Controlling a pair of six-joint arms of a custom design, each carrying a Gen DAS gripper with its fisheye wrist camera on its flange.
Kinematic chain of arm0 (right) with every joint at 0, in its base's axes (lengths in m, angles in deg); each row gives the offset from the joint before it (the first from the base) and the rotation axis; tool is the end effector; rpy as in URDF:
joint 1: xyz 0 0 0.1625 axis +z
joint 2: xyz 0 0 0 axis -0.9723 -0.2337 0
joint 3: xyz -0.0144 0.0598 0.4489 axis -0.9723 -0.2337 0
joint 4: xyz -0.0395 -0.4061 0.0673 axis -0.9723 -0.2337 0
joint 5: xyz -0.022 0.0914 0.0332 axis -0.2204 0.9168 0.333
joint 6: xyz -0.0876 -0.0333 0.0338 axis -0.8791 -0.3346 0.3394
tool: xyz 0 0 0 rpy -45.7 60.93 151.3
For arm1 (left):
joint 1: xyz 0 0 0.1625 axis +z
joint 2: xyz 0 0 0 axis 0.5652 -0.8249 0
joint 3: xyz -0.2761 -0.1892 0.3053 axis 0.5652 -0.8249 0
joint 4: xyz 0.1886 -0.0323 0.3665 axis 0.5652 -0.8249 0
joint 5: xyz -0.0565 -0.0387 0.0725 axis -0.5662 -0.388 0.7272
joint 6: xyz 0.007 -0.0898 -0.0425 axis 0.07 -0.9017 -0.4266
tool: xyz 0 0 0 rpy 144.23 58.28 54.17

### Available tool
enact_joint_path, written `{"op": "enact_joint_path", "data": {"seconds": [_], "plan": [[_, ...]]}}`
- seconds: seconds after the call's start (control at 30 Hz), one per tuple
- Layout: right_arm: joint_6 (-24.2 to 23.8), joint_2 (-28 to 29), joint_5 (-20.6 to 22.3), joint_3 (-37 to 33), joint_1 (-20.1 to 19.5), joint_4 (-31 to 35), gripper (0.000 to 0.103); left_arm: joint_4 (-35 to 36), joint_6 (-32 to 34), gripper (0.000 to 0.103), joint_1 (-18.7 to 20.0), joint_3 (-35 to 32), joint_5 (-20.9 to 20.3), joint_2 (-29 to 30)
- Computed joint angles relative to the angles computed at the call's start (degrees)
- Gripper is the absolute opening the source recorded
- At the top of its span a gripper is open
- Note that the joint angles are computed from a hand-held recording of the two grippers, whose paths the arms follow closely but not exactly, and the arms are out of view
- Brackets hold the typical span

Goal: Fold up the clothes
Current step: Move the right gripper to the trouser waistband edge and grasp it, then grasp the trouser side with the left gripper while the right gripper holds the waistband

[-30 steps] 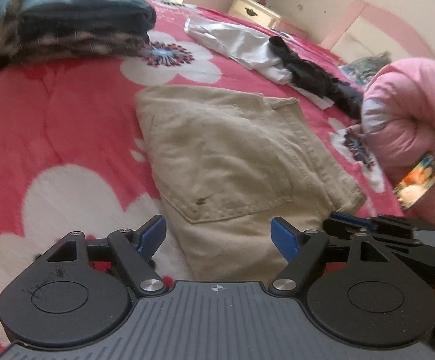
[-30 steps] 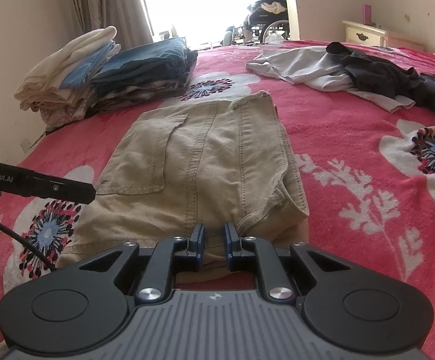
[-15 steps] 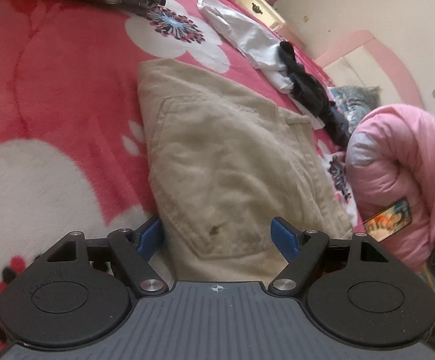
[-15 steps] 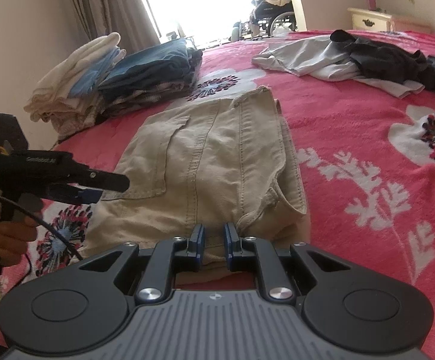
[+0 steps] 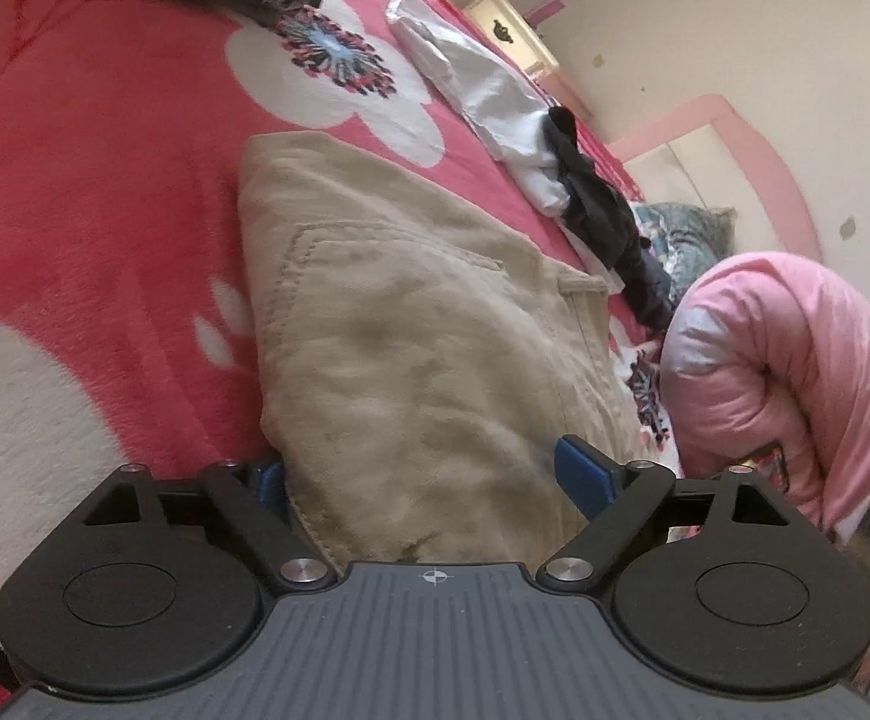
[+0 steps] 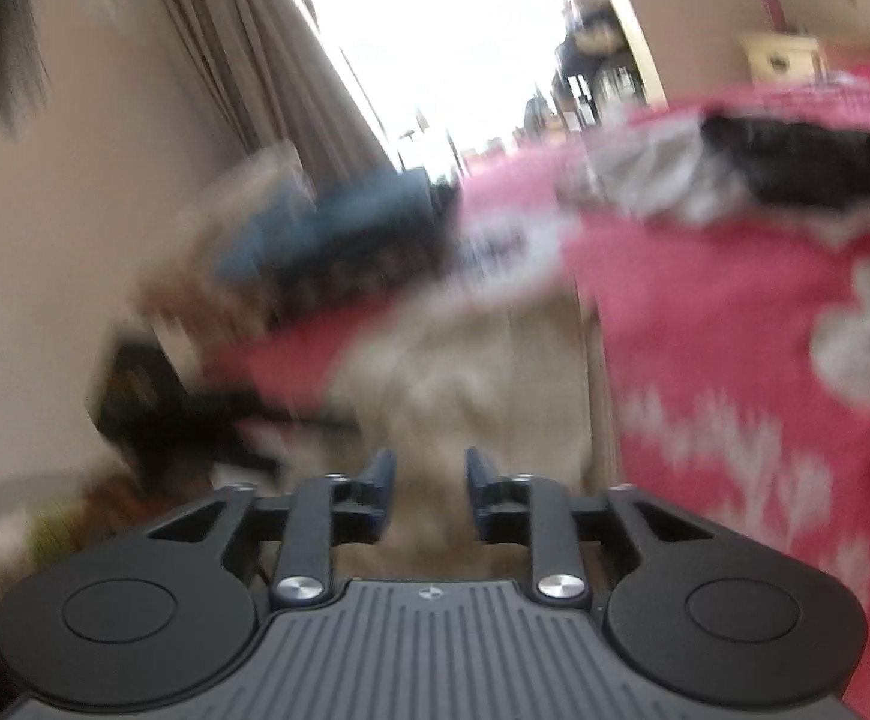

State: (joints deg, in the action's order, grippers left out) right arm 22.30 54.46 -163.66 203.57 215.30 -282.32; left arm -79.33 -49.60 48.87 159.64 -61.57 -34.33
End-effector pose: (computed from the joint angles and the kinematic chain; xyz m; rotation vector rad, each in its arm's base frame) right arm 0.4339 -0.3076 0.0074 0.1078 -2.4424 1.4684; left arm 0.0470 -0.5931 0.4067 -0.7827 -2.8654 0.0560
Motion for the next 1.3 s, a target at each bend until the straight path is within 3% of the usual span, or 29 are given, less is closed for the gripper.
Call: {"op": "enact_joint_path", "data": {"seconds": [0.03,0.1,0.2,0.23,0.33,0.47,0.53,0.73,0.97,1.23,1.3], "plan": [[-0.93,-0.52,0.72,0.51,-0.47,-3.07,0.042,0.34,0.07,0.085,-0.12,-0.1,0.11,-0.14],[1.45,-2.78,1.65,2.35,-2.32,-3.16,0.043,1.33,0.1,0.084,-0.15,-0.55,-0.47,-0.46],[11.61,-7.58,3.32,5.93,-6.89,6.51,0.043,2.89,-0.02,0.084,0.49,-1.82,-3.8,-0.11],[14.59,-8.62,5.63,7.37,-8.75,6.71,0.043,3.25,0.24,0.084,0.67,-2.16,-4.68,0.16],[19.91,-9.3,16.23,12.05,-14.71,-1.18,0.044,3.68,0.91,0.084,0.96,-2.5,-5.69,1.07],[24.1,-7.01,28.06,14.94,-21.61,-9.69,0.05,3.32,1.43,0.084,0.94,-1.82,-5.26,1.86],[23.25,-5.97,32.77,14.53,-24.36,-11.91,0.051,2.95,2.45,0.085,0.64,-1.37,-4.79,1.97],[20.0,-6.62,39.7,10.97,-29.0,-8.21,0.057,2.28,3.84,0.085,0.72,-0.76,-4.83,1.87],[15.39,-5.42,40.99,11.7,-28.42,-10.35,0.056,1.01,4.23,0.085,0.5,0.11,-4.53,1.55],[15.13,-6.32,46.24,16.82,-27.57,-11.81,0.057,0.27,4.73,0.085,0.65,0.49,-4.72,1.49],[14.84,-6.19,48.34,16.6,-28.57,-11.98,0.064,0.33,4.8,0.085,0.63,0.45,-4.7,1.54]]}}
